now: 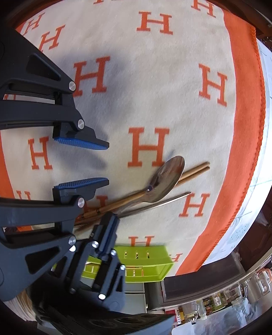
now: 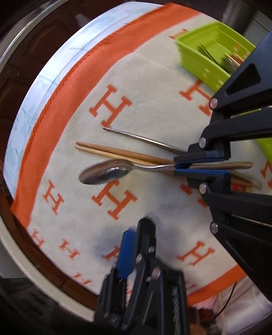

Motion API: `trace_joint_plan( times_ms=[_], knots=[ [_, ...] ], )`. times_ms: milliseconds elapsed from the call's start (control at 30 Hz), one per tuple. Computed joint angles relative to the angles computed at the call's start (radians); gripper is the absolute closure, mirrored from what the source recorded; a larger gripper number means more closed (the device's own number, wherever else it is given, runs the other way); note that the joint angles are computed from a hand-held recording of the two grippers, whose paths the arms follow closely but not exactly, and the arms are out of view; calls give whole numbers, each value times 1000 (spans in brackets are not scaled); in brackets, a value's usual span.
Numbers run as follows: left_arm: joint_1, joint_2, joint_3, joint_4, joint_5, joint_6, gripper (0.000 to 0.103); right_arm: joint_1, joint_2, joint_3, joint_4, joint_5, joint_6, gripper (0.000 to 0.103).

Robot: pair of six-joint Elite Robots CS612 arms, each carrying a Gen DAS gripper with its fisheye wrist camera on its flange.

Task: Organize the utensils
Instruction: 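Grasp the large metal spoon by its handle with the right tool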

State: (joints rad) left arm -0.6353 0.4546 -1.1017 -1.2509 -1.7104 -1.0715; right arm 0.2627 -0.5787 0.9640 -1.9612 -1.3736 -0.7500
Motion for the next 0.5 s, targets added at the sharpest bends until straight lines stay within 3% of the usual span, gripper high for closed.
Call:
trace_joint_plan(
  times_ms=[233, 500],
  knots=[
    [-7, -1, 14, -31, -16, -2, 79, -25, -32, 70, -18, 90, 80, 101],
    [-8, 3, 28, -45, -26, -24, 79, -9, -36, 98, -81, 62, 97, 99]
  ],
)
